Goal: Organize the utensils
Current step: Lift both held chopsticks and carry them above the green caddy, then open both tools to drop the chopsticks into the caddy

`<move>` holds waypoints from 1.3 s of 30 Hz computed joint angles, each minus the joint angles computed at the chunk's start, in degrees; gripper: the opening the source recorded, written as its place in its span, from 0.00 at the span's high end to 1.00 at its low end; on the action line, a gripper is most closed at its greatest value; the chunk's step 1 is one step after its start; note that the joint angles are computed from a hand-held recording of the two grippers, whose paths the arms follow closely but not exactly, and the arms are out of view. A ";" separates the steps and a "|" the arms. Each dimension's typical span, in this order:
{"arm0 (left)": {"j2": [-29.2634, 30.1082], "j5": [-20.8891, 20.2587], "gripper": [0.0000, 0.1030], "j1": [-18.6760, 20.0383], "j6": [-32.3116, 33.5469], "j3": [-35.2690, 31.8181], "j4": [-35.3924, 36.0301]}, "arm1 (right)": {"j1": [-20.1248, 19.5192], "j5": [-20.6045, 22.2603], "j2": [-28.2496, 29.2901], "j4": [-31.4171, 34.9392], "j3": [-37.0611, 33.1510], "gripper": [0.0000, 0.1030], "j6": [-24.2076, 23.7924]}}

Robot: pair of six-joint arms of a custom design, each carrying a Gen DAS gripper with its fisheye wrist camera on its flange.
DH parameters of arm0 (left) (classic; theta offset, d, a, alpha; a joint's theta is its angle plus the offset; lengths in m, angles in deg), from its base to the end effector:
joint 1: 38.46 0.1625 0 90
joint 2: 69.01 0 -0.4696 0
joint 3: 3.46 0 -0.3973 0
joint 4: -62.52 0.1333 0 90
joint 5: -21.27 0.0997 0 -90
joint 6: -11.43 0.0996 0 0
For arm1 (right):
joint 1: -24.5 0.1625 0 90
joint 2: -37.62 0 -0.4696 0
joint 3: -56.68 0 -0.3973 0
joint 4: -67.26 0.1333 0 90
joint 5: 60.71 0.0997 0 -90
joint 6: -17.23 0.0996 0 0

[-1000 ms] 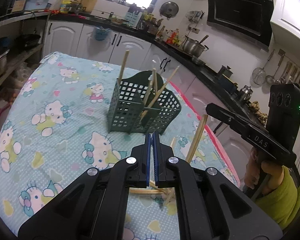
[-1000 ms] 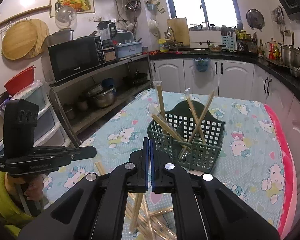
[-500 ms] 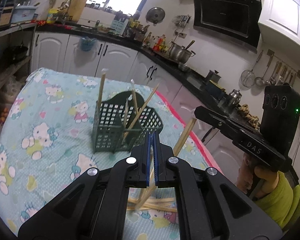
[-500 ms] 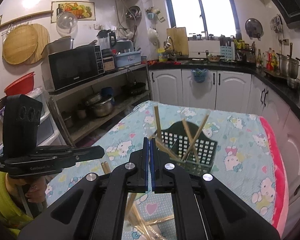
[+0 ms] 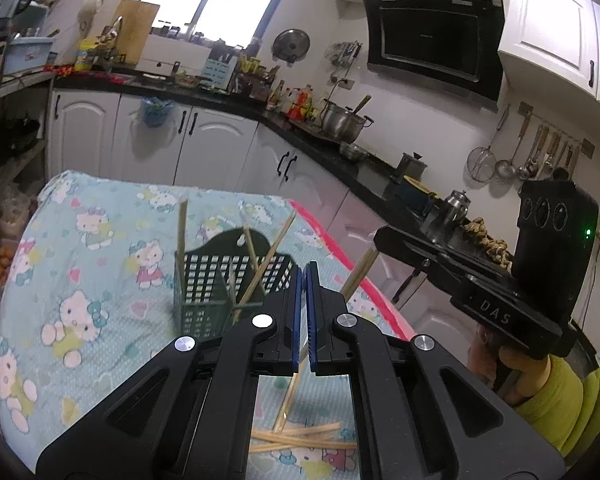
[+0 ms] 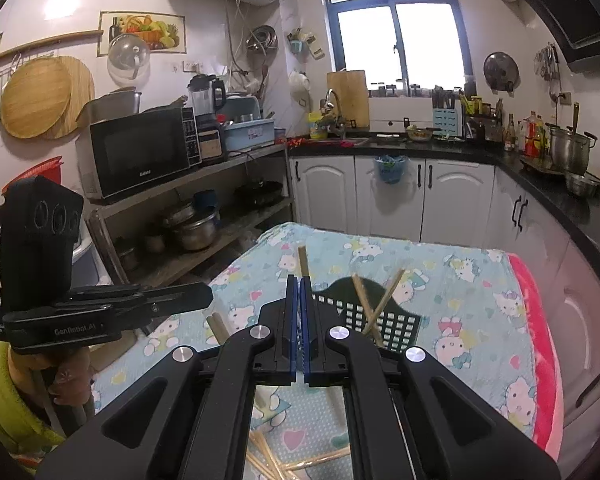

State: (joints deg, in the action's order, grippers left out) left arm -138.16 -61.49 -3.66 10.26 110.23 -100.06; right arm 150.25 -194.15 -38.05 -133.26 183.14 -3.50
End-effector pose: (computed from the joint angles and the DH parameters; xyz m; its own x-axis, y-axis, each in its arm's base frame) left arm -0.3969 -0.4535 0.2823 -0.6295 0.7703 -0.1016 0.7121 0.5196 -0.4723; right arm 0.3331 -0.3518 0.3593 -0.7714 -0.0908 0.6299 -0.6068 0.4030 -0.6851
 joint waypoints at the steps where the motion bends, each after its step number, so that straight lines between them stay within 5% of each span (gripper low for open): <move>1: 0.17 -0.11 0.99 0.02 0.27 -0.33 -0.02 | 0.06 -0.05 0.08 -0.08 -0.23 0.98 -0.18; 18: 4.53 -2.85 0.99 -0.67 2.82 -9.14 -1.08 | 1.28 -0.21 1.46 -2.59 -5.74 0.98 -6.06; 39: 8.83 -0.32 0.99 0.00 3.44 -17.05 -2.64 | -0.08 -1.03 1.75 -8.35 -10.21 0.98 -13.60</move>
State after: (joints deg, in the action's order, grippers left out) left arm -129.33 -61.81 -3.65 13.69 93.18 -102.69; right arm 150.17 -195.17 -36.30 -141.61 172.93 -17.10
